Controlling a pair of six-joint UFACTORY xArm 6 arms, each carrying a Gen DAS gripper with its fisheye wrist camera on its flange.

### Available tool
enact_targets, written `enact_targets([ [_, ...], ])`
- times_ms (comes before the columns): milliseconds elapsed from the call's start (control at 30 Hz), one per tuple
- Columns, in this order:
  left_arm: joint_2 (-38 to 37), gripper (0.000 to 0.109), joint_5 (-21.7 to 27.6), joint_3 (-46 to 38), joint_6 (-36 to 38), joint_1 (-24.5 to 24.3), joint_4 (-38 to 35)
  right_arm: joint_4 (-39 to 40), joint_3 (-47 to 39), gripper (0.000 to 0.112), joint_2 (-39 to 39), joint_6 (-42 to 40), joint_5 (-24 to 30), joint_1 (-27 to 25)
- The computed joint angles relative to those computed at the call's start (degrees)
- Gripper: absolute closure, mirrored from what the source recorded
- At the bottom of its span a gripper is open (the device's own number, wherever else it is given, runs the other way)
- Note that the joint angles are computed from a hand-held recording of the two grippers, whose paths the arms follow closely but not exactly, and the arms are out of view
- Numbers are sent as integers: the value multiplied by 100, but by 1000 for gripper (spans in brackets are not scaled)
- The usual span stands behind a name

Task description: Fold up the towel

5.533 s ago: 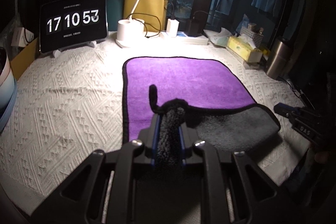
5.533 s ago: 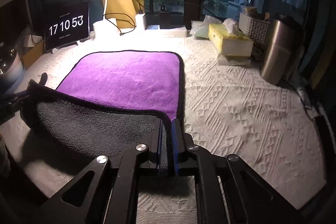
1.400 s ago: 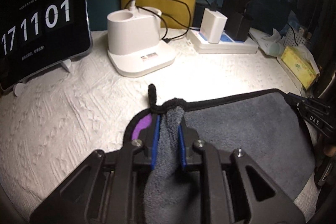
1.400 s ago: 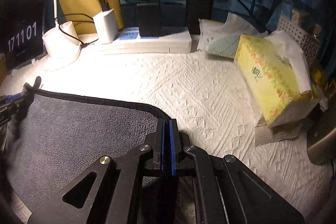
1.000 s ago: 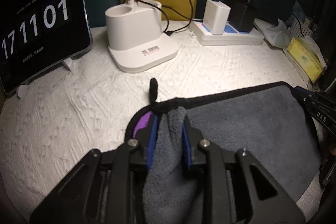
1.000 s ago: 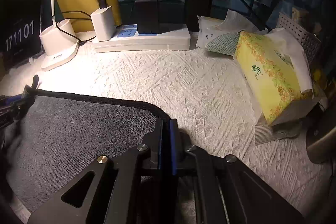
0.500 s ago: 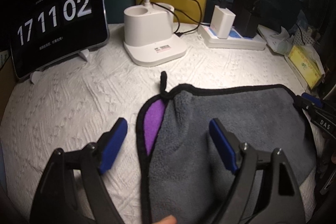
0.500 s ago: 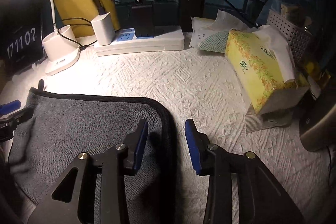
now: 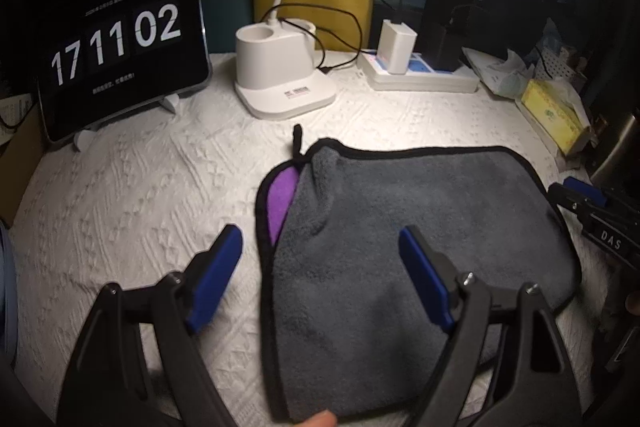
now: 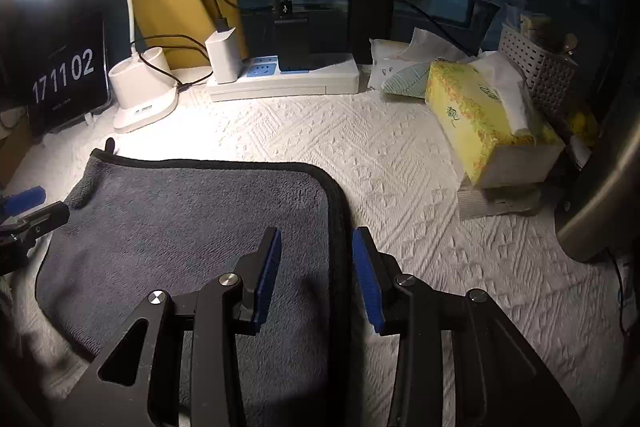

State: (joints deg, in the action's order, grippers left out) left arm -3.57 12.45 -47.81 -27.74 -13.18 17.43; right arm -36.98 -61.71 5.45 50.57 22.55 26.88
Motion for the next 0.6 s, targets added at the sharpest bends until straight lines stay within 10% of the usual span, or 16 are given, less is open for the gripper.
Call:
enact_targets([
  [600, -1178, 27, -38, 1146, 175, -284, -443, -281, 846, 73, -959, 498, 253, 399],
])
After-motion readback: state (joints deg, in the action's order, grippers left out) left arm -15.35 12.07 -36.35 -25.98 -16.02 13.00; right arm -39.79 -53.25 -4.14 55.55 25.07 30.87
